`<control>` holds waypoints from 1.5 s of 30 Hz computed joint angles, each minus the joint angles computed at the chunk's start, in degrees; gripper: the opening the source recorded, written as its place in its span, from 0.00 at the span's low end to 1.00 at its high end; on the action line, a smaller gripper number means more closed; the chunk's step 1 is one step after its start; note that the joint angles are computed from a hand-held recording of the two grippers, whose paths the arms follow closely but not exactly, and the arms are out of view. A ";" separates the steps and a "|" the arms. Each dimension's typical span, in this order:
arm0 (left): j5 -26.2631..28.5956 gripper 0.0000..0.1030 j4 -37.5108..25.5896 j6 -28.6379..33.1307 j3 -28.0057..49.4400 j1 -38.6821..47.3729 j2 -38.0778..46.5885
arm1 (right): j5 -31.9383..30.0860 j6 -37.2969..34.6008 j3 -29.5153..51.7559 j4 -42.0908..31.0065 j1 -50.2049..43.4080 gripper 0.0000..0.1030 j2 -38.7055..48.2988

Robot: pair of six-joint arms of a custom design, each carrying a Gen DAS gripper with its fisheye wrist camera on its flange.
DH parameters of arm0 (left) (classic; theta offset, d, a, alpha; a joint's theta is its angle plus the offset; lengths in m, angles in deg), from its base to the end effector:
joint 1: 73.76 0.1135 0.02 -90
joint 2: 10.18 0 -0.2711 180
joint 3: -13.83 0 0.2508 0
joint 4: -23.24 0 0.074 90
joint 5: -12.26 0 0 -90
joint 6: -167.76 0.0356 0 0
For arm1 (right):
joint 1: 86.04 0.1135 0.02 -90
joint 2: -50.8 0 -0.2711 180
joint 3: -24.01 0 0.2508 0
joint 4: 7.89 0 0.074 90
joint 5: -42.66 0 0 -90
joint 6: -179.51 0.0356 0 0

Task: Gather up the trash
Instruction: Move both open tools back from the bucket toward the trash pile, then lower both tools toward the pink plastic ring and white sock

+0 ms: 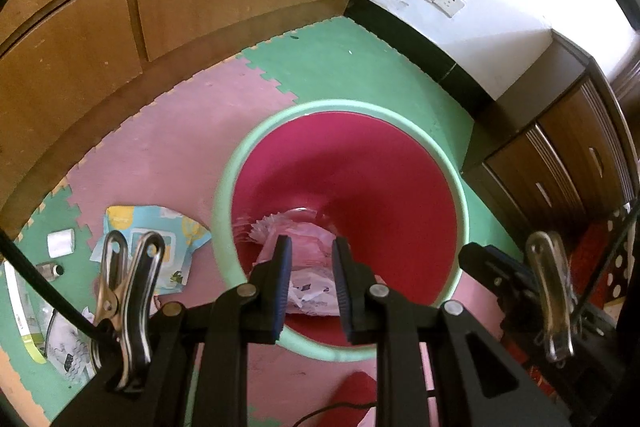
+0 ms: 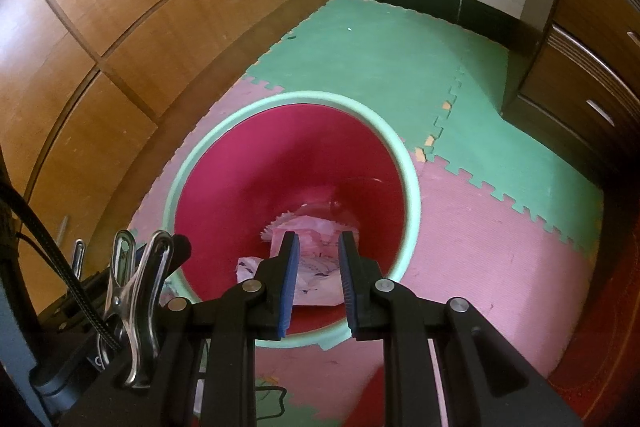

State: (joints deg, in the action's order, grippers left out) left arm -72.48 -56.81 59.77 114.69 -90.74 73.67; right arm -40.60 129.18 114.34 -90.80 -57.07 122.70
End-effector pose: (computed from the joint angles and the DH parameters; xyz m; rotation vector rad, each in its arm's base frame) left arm 0.2672 -0.0850 0.3589 0.0059 2.7030 -0.3131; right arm 0.1952 0.1033 0.3518 0.2877 2.6856 0.2135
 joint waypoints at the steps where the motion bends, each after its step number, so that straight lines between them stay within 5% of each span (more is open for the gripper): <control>1: 0.05 0.20 -0.20 0.22 0.08 0.26 -0.17 | 0.09 0.15 0.14 0.03 0.34 0.20 0.15; 19: 1.58 0.20 -6.65 10.85 1.57 14.99 -4.58 | 1.67 2.19 4.93 0.75 9.91 0.20 5.33; 45: 3.07 0.20 -9.58 35.40 -3.00 55.06 -4.67 | 1.45 3.75 21.87 -0.91 28.05 0.20 28.01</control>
State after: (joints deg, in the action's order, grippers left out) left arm -69.41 -66.38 95.16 111.69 -35.68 69.00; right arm -39.15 132.92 136.21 -91.71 -29.02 150.71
